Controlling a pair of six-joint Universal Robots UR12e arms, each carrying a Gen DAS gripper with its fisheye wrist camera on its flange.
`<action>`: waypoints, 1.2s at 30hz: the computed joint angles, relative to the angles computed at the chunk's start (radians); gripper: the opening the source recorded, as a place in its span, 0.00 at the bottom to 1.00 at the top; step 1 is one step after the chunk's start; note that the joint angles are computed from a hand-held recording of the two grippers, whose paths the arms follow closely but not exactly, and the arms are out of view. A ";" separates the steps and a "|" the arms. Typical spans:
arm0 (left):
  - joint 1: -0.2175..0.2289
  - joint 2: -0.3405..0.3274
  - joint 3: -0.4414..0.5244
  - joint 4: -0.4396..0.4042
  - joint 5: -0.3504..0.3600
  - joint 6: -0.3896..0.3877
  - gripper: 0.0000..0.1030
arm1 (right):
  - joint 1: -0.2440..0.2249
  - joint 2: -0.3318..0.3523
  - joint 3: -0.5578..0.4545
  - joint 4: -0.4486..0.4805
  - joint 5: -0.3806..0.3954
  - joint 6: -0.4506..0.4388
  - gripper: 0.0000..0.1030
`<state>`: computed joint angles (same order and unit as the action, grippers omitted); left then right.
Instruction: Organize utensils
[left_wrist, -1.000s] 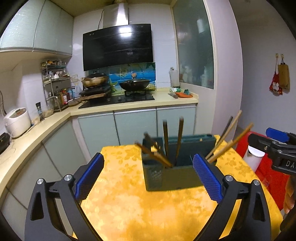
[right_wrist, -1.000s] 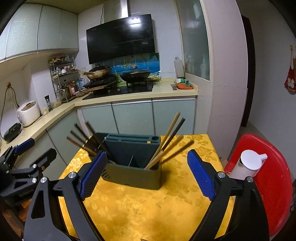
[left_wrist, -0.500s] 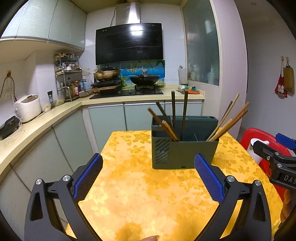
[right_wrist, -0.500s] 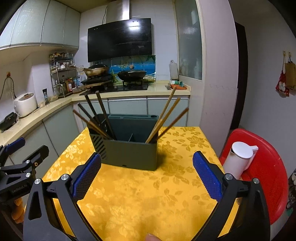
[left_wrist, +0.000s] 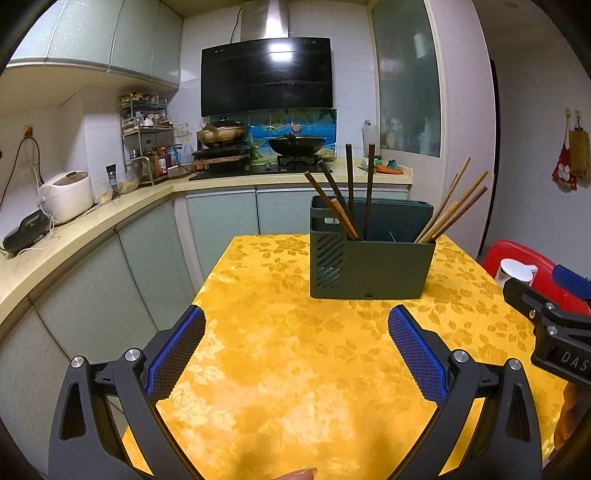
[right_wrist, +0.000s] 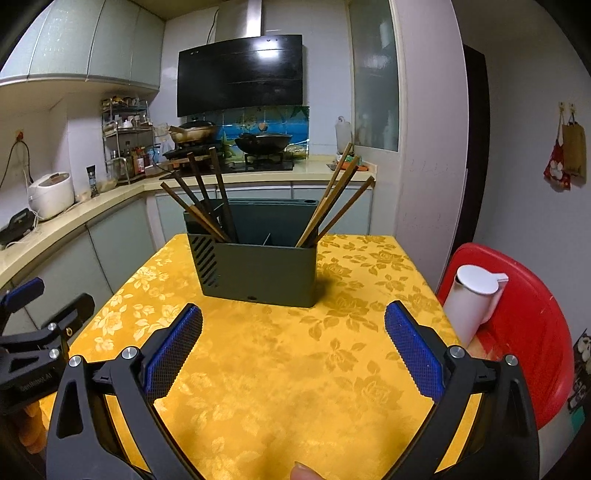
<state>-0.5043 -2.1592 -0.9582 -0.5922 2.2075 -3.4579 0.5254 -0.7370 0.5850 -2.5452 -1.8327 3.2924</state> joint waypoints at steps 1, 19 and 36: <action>-0.003 -0.001 -0.001 0.001 0.007 0.004 0.93 | 0.001 -0.002 0.004 -0.003 0.000 0.001 0.94; -0.013 0.011 -0.031 0.059 0.037 0.020 0.93 | 0.005 -0.030 0.073 -0.082 -0.007 -0.012 0.94; -0.017 0.018 -0.047 0.085 0.052 0.024 0.93 | 0.006 -0.035 0.082 -0.100 0.001 -0.026 0.94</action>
